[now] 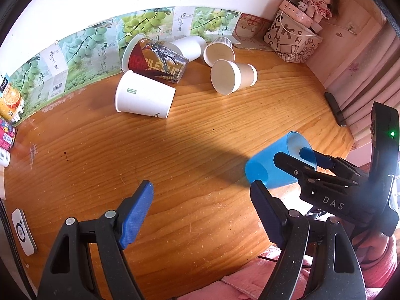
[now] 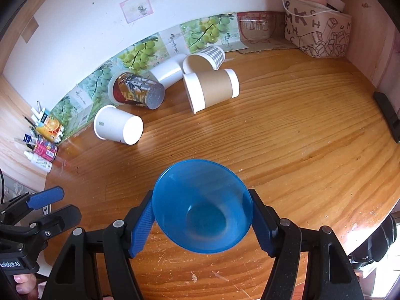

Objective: Flip cup upright
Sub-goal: 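Rotate the right tool to turn the blue cup upright, opening facing up, then set the blue cup upright on the desk and open the right tool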

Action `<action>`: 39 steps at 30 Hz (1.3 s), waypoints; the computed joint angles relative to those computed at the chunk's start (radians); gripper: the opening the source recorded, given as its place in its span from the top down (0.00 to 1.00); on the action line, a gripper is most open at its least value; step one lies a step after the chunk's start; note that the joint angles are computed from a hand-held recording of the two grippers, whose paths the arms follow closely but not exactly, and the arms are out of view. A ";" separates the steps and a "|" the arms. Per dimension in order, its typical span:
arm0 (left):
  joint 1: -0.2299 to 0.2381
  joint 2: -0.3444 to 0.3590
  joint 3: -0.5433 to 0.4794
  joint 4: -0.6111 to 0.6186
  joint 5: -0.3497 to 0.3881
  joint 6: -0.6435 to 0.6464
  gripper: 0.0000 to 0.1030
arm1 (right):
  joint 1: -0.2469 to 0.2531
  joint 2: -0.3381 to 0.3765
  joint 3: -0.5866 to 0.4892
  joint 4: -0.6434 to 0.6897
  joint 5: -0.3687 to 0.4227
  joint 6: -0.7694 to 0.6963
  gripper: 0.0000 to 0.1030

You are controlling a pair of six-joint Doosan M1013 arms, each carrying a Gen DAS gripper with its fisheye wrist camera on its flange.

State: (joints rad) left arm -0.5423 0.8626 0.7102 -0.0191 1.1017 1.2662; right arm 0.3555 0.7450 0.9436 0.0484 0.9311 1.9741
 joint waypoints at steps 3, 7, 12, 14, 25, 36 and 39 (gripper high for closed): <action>0.000 -0.003 0.007 -0.009 0.003 -0.005 0.20 | 0.004 -0.012 0.015 -0.005 -0.028 -0.009 0.23; -0.002 -0.013 0.030 -0.009 -0.006 -0.037 0.20 | 0.005 -0.034 0.045 0.006 -0.083 -0.024 0.21; -0.009 -0.035 0.073 0.018 -0.036 -0.123 0.20 | 0.006 -0.059 0.081 -0.010 -0.146 -0.044 0.20; -0.013 -0.044 0.086 0.030 -0.037 -0.161 0.20 | 0.002 -0.073 0.103 0.004 -0.184 -0.056 0.20; -0.082 -0.100 0.146 0.213 -0.079 -0.470 0.17 | -0.028 -0.208 0.286 -0.070 -0.370 -0.092 0.20; -0.209 -0.183 0.223 0.630 -0.115 -0.899 0.03 | -0.095 -0.353 0.439 0.269 -0.520 -0.482 0.18; -0.245 -0.185 0.220 0.759 -0.071 -1.010 0.02 | -0.105 -0.384 0.462 0.303 -0.526 -0.539 0.18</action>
State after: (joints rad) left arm -0.7868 0.6780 0.9306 0.7401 1.0308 0.2559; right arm 0.2503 0.3613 1.4057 0.3513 0.4051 1.4353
